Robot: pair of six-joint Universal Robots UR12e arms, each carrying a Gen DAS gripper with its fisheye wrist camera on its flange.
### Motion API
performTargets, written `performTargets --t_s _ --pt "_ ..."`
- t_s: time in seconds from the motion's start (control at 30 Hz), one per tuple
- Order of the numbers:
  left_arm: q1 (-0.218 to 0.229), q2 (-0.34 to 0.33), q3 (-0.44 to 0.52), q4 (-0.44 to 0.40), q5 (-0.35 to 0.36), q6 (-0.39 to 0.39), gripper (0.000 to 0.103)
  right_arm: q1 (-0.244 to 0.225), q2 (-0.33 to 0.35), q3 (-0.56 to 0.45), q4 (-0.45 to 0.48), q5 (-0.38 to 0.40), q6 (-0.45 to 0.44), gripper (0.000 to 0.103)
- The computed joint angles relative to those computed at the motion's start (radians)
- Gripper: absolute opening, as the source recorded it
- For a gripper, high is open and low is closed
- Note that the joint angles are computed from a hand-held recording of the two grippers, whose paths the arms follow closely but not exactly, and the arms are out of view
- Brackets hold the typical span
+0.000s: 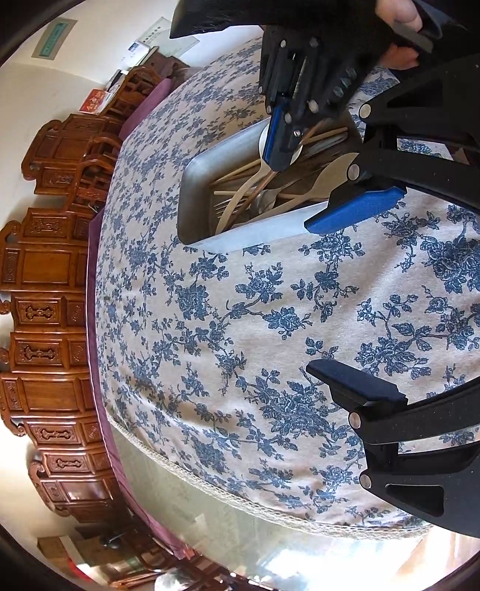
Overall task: Organize utensils
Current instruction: 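Lower the wooden chopstick into the grey tray and open the right tool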
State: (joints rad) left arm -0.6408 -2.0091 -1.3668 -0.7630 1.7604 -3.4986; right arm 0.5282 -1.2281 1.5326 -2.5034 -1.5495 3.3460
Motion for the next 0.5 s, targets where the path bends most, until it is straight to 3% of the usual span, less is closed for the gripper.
performTargets --t_s 0.43,0.5 --pt "-0.002 0.0 0.002 0.001 0.001 0.007 0.067 -0.021 -0.023 0.058 -0.077 0.023 -0.036 0.008" --pt "-0.003 0.0 0.002 0.003 0.002 0.007 0.067 -0.024 -0.034 0.072 -0.097 0.023 -0.02 0.014"
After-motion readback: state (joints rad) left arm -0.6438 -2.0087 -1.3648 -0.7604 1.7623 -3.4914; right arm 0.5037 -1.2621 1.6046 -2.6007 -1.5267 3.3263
